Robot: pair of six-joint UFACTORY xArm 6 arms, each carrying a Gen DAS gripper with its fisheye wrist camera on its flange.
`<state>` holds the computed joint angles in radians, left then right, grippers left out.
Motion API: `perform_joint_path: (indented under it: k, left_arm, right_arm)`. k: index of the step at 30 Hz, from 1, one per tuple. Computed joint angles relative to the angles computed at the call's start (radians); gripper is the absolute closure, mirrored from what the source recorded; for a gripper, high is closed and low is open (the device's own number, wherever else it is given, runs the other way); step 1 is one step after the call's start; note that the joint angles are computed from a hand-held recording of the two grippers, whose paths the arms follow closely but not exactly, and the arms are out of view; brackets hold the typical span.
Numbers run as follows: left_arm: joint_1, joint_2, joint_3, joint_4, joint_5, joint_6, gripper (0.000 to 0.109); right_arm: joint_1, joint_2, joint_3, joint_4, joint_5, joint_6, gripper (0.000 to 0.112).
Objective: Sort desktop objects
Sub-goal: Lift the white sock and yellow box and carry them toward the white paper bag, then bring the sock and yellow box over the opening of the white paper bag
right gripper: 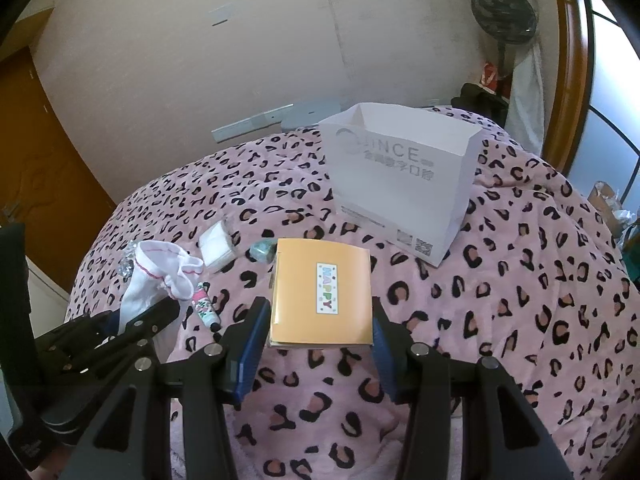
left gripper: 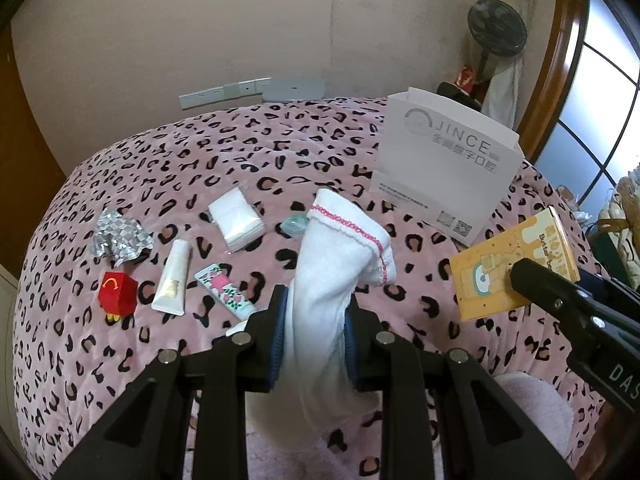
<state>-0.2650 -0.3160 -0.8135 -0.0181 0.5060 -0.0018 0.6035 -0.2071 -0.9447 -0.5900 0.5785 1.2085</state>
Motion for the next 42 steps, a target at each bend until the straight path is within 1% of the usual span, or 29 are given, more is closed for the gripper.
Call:
perform_joint_path:
  k: [10,32,42]
  left_arm:
    - [-0.034,0.077,-0.066,-0.009,0.0,0.013,0.083]
    - [-0.096,0.265,-0.245,-0.028,0.012,0.048,0.083]
    - [-0.114,0.364,-0.357,-0.129,0.059,0.179,0.083]
  right_arm:
    - [-0.04,-0.009,0.016,0.007,0.004,-0.003,0.063]
    - [-0.135,0.035,-0.015,0.01,-0.017,-0.046,0.063]
    - [-0.173,0.039,-0.023,0.002,0.009,-0.059,0.063]
